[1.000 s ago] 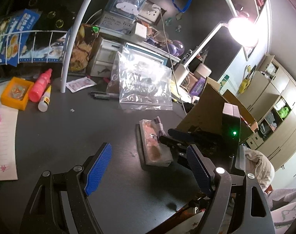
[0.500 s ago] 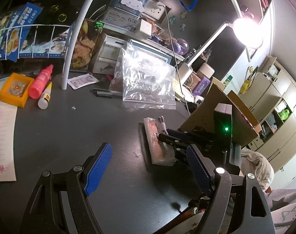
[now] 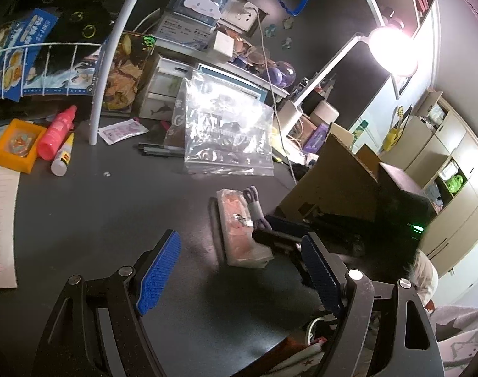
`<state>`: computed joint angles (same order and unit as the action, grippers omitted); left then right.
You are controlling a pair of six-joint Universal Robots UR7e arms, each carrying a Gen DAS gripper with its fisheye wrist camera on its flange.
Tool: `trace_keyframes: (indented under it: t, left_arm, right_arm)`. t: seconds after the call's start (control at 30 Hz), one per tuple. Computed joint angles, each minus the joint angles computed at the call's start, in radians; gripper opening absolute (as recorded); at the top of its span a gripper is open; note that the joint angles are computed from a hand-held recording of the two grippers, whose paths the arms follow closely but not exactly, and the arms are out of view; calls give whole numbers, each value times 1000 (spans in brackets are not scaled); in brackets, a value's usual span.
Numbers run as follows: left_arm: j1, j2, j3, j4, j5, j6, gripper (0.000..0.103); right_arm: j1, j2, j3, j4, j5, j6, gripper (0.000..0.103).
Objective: Organize objects
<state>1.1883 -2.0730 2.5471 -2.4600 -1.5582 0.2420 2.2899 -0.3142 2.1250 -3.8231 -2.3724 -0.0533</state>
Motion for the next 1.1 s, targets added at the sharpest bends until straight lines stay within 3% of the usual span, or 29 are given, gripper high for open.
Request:
trace_keyframes:
  t: [0.1, 0.2, 0.27, 0.5, 0.7, 1.1]
  left_arm:
    - [5, 8, -2, -5, -23, -6, 73]
    - [7, 15, -9, -7, -39, -19, 57]
    - [10, 16, -13, -9, -54, -27, 53]
    - [-33, -4, -13, 10, -69, -60, 34]
    - [-141, -9, -1, 0, -38, -118, 23]
    - [-417, 89, 0, -76, 42, -242, 23]
  right_arm:
    - [40, -20, -1, 22, 52, -25, 15]
    - [80, -33, -7, 47, 79, -61, 15]
    - [103, -41, -11, 65, 94, -89, 15]
    - [150, -67, 4, 77, 97, -144, 15]
    - [169, -106, 41, 45, 78, -197, 15]
    - [199, -222, 182, -137, 10, -310, 15]
